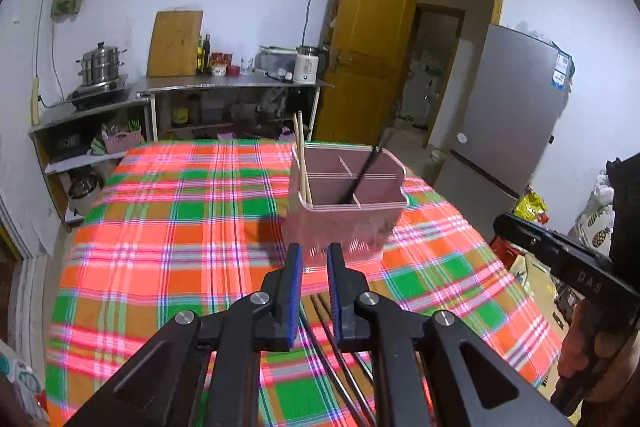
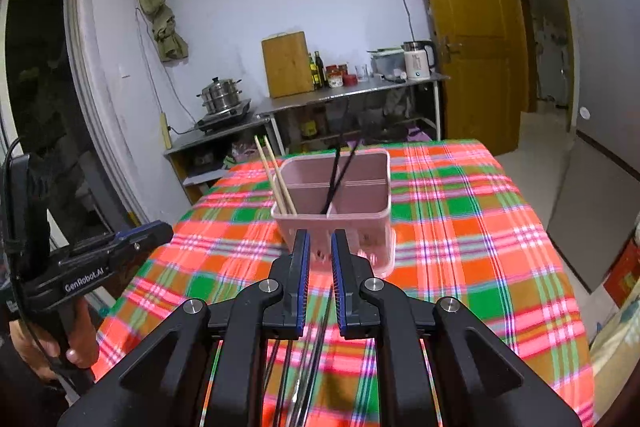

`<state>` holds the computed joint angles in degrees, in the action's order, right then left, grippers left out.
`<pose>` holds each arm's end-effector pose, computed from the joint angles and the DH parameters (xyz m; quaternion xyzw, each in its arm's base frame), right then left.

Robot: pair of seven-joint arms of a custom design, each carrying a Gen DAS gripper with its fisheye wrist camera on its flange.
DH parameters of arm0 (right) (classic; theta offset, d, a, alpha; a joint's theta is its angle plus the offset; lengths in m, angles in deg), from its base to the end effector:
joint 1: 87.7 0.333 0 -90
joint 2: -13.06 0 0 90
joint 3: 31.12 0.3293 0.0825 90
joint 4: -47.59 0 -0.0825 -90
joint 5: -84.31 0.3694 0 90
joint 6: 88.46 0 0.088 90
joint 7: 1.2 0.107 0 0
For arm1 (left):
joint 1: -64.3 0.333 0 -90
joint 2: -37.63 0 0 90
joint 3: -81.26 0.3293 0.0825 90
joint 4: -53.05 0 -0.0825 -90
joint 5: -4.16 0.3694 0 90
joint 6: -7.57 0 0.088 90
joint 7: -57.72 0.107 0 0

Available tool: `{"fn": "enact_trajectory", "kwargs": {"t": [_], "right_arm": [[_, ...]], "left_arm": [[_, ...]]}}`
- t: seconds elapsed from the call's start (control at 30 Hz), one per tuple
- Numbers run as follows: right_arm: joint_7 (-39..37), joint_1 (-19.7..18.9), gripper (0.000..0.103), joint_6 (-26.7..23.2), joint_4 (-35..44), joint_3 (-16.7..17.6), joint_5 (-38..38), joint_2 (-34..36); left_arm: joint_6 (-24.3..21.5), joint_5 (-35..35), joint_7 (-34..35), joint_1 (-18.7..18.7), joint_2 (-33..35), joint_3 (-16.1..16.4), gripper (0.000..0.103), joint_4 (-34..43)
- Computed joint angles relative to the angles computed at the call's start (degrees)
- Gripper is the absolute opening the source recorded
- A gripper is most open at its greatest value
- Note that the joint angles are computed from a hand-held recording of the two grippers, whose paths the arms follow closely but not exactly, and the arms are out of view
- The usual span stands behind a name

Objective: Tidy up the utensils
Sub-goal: 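Lower both chopsticks into the basket and open both tools, then move both tools back down to the remaining chopsticks on the cloth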

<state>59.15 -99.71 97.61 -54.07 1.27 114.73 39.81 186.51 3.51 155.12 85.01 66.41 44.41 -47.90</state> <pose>0.6771 0.1267 0.4596 -0.6463 0.5720 -0.2261 0.4517 0.6889 -0.1130 0.4618 -0.5634 0.6798 -0.4219 0.2059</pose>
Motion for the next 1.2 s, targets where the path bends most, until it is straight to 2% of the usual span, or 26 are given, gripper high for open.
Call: {"fn": "enact_trajectory", "kwargs": {"t": [0.1,0.17,0.3,0.47,0.7,0.9,1.1,1.2], "right_arm": [[-0.44,-3.51,0.011,1.2,-3.2,3.71,0.64,-0.62],[0.07,-4.81,0.011,1.57,-4.89,5.0,0.23,-0.91],[1.46,-6.34,0.011,1.76,-7.38,6.14,-1.32,-1.22],[3.66,-6.38,0.011,1.56,-9.01,5.83,-3.01,-1.22],[5.94,-5.38,0.011,1.29,-9.5,4.13,-5.06,-0.81],[6.72,-2.84,0.011,-0.14,-8.5,1.18,-5.53,-0.13],[6.07,1.08,0.011,-2.32,-6.37,-2.96,-4.08,1.12],[5.39,3.38,0.011,-3.74,-4.75,-5.43,-2.88,1.92]], "left_arm": [[1.12,-0.32,0.09,1.87,-0.75,-1.81,0.012,-3.41],[1.55,0.03,-0.46,2.41,-1.18,-2.14,0.012,-5.01],[2.06,1.08,-1.91,3.09,-1.87,-2.47,0.012,-7.59],[1.87,2.33,-3.49,3.55,-1.68,-2.69,0.012,-8.67],[1.16,3.53,-4.68,2.51,-0.76,-1.66,0.012,-8.32],[-1.46,3.04,-4.73,-0.08,1.34,0.57,0.012,-5.52],[-6.59,0.85,-3.72,-5.22,5.45,5.08,0.012,1.16],[-9.93,-0.11,-4.27,-9.26,8.41,8.98,0.012,6.47]]}}
